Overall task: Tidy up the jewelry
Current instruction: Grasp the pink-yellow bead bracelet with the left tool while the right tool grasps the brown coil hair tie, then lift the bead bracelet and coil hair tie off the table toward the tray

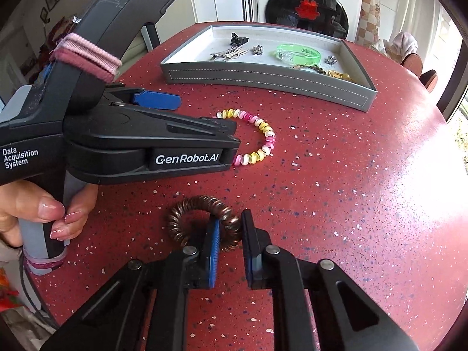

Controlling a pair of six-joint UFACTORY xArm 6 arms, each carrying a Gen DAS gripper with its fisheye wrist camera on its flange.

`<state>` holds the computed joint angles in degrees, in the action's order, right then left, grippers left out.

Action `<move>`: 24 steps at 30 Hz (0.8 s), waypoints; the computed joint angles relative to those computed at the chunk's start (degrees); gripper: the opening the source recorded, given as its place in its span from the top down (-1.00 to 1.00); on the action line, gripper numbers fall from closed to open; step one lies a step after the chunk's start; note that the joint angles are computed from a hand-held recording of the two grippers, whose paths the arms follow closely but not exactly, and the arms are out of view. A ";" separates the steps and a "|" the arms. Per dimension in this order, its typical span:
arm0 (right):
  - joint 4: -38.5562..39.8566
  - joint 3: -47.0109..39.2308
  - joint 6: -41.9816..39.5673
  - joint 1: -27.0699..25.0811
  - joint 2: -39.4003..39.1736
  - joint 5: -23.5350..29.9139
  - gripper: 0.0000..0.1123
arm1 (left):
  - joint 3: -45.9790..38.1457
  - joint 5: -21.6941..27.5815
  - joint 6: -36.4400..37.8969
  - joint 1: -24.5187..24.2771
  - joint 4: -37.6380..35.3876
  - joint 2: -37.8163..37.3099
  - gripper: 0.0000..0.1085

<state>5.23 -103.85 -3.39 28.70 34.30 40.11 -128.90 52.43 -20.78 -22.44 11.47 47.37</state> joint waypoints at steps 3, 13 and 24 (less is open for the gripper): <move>0.14 1.69 0.18 -0.48 -1.25 -1.33 0.76 | -1.00 0.28 0.87 -0.36 -0.07 0.66 -0.63; 2.61 6.50 1.69 -2.89 -4.86 -3.24 0.76 | -4.86 2.59 3.29 -0.83 -1.60 2.94 -0.54; 4.42 8.33 2.95 -4.11 -6.21 -4.80 0.76 | -3.17 1.27 6.96 -2.24 -2.88 1.74 0.49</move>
